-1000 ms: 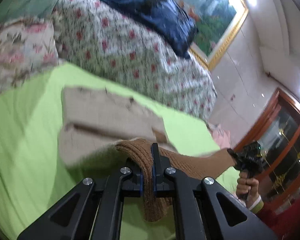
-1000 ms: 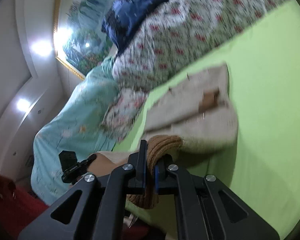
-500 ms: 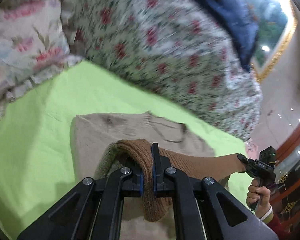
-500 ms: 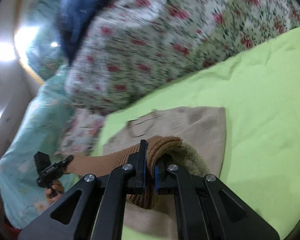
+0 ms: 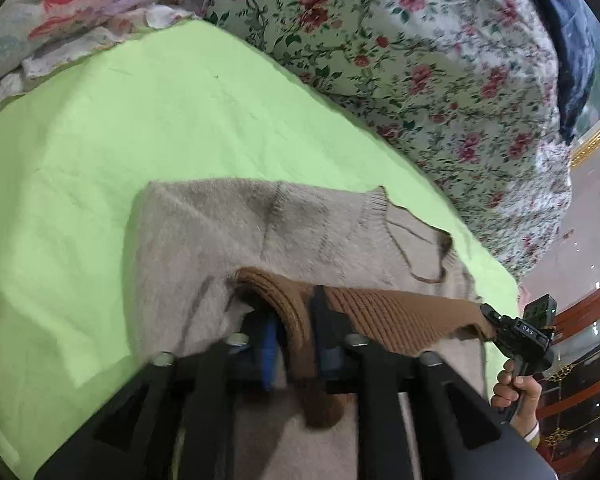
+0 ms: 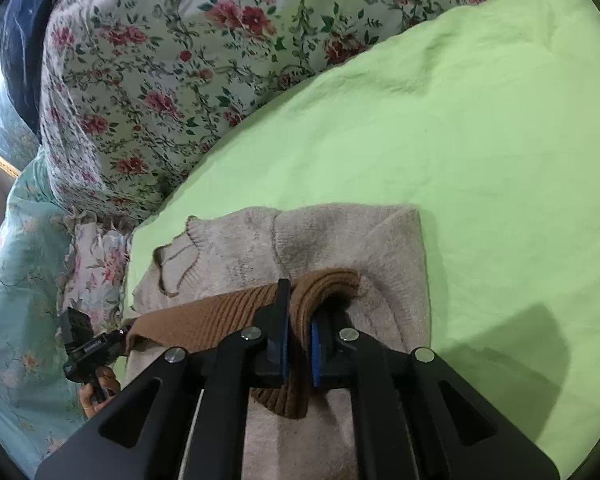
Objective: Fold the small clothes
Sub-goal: 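Lift the hem with both grippers and fold it toward the collar, then release the hem and grasp the folded sweater edge with the left gripper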
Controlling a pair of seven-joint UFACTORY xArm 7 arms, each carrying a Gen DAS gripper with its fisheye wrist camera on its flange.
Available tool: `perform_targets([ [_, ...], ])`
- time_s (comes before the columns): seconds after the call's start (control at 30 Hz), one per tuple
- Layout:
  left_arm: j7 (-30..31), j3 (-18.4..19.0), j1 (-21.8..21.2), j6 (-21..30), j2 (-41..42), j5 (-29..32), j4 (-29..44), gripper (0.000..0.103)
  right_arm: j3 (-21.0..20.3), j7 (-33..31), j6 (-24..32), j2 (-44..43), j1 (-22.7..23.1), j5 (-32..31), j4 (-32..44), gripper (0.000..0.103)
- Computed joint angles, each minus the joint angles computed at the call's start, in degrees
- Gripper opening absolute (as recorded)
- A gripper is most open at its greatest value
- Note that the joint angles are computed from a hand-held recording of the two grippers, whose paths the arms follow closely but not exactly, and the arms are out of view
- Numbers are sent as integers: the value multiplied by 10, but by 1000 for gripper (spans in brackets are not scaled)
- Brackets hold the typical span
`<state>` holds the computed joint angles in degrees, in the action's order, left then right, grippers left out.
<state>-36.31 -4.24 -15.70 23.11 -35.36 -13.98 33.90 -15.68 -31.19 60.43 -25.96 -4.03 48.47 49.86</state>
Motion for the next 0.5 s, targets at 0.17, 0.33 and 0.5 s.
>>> perform_targets([
  [0.17,-73,-67,-8,14,-99,21,-29,62,12,17,-69,-134,-23,-49,-64,39],
  [0.33,-89,-93,-80,-10,-35,19,-9,63,-2,9,27,-214,43,-87,-110,39],
  [0.5,-107,-89,-48,32,-37,63,-12,51,38,36,-2,-193,37,-158,-124,39],
])
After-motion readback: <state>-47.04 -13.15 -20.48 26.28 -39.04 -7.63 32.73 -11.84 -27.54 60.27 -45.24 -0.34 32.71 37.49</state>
